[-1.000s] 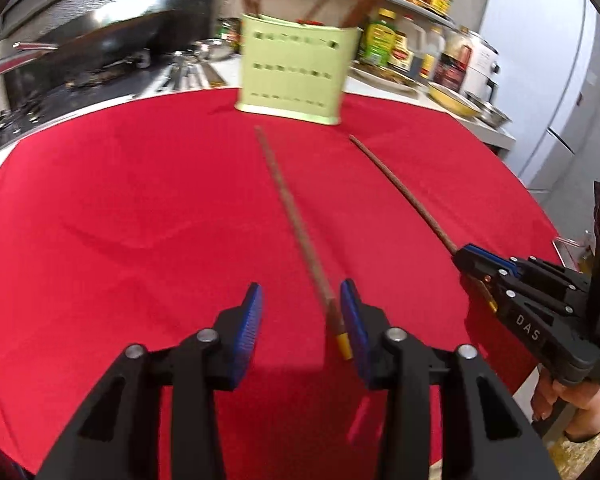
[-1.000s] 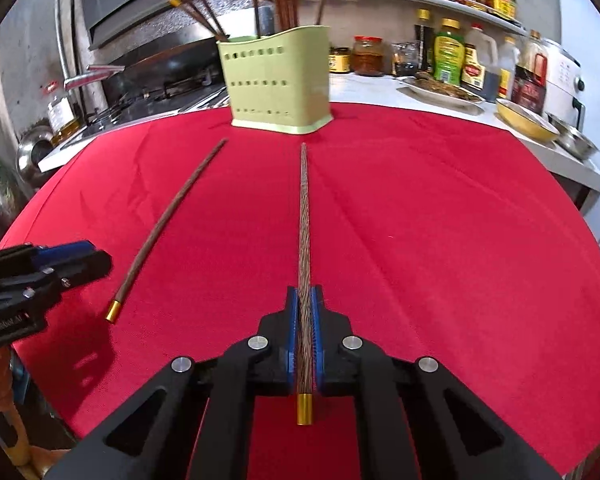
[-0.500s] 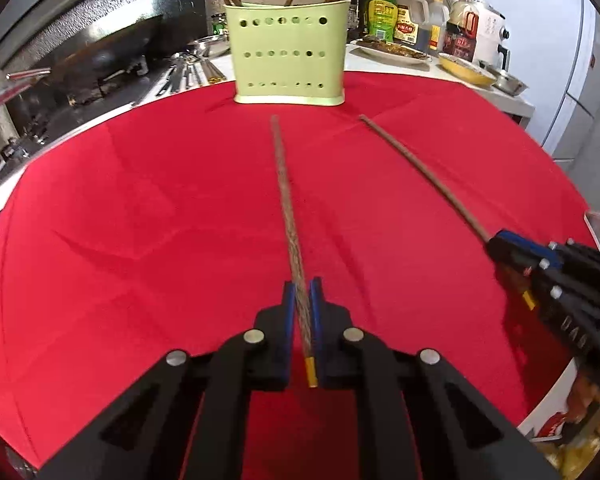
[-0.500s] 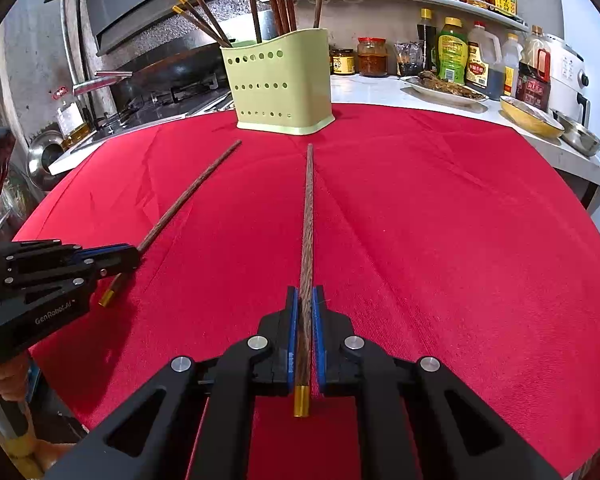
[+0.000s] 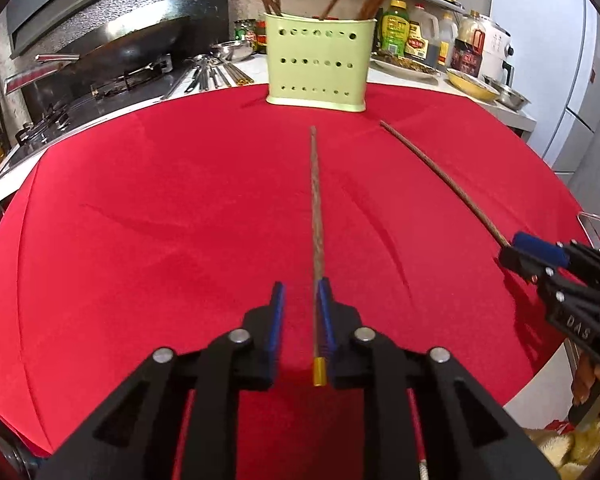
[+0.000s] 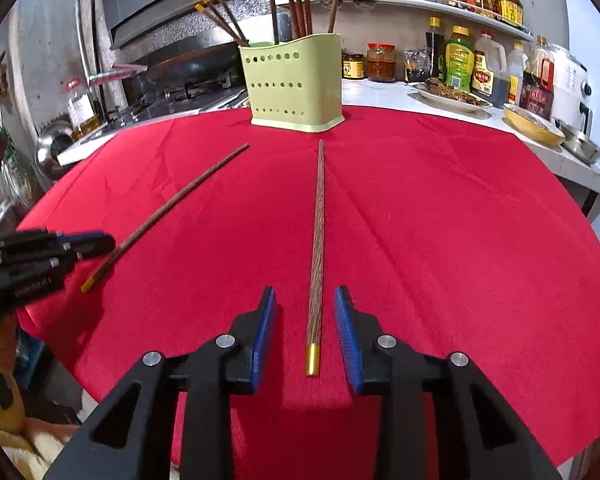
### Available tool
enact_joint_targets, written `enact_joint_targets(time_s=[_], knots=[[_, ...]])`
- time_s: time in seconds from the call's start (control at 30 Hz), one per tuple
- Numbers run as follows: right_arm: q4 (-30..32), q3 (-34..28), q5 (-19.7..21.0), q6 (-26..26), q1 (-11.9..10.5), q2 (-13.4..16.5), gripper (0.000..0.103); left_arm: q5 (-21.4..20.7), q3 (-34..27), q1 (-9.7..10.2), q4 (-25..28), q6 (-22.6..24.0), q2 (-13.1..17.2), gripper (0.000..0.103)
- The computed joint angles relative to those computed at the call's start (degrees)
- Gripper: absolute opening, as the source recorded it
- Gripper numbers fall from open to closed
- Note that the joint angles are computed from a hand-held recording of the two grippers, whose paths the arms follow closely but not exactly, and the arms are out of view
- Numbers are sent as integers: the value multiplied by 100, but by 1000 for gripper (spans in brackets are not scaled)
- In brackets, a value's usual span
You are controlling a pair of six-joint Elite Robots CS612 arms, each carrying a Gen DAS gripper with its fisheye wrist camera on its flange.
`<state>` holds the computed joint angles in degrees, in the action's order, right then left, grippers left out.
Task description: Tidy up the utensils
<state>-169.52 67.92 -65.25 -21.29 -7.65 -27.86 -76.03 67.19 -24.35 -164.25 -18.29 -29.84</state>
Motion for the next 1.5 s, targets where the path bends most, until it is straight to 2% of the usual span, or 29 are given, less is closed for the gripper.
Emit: enact_joint_targets(time_s=[0.07, 0.17, 0.43, 0.5, 0.6, 0.7, 0.8, 0.9, 0.93, 1.1, 1.27, 1.37, 1.43, 1.5], knots=[[-82, 64, -12, 13, -7, -17, 30, -20, 40, 7, -54, -23, -13, 20], [-214, 141, -88, 17, -7, -37, 19, -79, 72, 24, -86, -56, -21, 20], [-451, 307, -211, 33, -9, -86, 18, -164, 116, 38, -151, -54, -28, 20], [-483, 315, -167, 83, -15, -81, 7, -170, 135, 39, -173, -70, -37, 20], [-436, 265, -81, 199, -31, -58, 7, -174, 204, 34, -220, -37, -75, 22], [-458, 185, 57, 338, -40, -24, 7, -188, 284, -13, -246, 270, -109, 35], [-632, 128, 175, 399, -39, -18, 7, -341, 379, -49, -349, 504, -145, 35], [-717, 110, 209, 363, -25, -26, 7, -324, 359, -46, -308, 387, -126, 35], [-749, 112, 212, 352, -21, -28, 7, -325, 345, -40, -267, 339, -120, 35], [-726, 117, 258, 373, -26, -25, 7, -188, 352, -74, -145, 347, -132, 16], [-611, 119, 277, 360, -23, -12, 7, 144, 350, -143, -41, 543, -133, 14], [-536, 126, 267, 360, -23, -15, 7, 270, 341, -159, -52, 627, -125, 7], [-578, 150, 275, 356, -27, -35, 7, 8, 372, -88, -274, 487, -142, 7], [-720, 193, 311, 396, -42, -76, 7, 137, 428, -75, -575, 436, -181, 7]])
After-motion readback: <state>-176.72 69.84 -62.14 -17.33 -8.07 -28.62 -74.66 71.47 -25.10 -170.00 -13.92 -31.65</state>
